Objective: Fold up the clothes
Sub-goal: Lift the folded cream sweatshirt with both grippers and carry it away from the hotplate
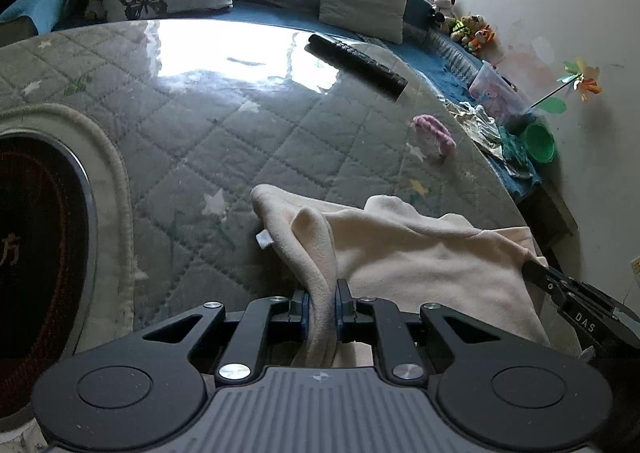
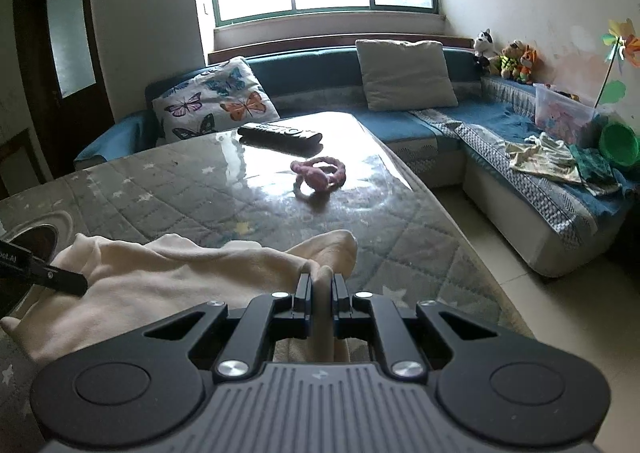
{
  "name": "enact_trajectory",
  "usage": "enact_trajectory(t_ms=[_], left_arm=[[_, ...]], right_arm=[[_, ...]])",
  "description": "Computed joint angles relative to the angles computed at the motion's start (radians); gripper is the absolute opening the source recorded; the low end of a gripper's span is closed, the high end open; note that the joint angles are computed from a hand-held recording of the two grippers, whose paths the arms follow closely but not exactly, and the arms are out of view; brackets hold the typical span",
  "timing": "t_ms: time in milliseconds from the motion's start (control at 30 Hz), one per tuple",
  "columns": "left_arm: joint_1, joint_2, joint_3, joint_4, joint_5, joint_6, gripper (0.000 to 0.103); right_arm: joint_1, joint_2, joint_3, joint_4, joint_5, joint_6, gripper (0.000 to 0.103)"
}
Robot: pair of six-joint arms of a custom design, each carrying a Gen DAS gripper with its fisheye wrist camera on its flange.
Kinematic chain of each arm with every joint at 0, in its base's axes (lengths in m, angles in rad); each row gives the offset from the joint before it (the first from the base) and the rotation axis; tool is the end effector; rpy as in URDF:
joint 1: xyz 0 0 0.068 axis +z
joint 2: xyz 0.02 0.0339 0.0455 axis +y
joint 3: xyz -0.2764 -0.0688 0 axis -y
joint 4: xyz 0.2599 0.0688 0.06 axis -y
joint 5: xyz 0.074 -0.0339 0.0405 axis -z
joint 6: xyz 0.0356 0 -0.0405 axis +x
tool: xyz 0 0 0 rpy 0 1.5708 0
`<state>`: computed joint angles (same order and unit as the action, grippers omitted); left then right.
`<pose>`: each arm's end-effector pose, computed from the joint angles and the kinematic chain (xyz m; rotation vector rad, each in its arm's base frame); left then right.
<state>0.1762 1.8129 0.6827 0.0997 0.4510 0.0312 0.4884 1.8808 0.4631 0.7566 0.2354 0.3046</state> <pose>0.3039 0.0383 0.0814 -0.0229 2.5223 -0.5022 0.2591 0.1283 0.0623 -0.0756 2.2150 0.1766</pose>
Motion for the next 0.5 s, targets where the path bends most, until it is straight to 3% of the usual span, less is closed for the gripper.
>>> enact_trajectory(t_ms=[400, 500], left_arm=[[0.059, -0.027, -0.046, -0.025, 0.041, 0.079, 0.014], [0.064, -0.046, -0.06, -0.023, 0.027, 0.083, 0.02]], right_arm=[[0.039, -0.017, -0.057, 0.016, 0.01, 0.032, 0.009], [0.052, -0.02, -0.063, 0.011, 0.034, 0.038, 0.015]])
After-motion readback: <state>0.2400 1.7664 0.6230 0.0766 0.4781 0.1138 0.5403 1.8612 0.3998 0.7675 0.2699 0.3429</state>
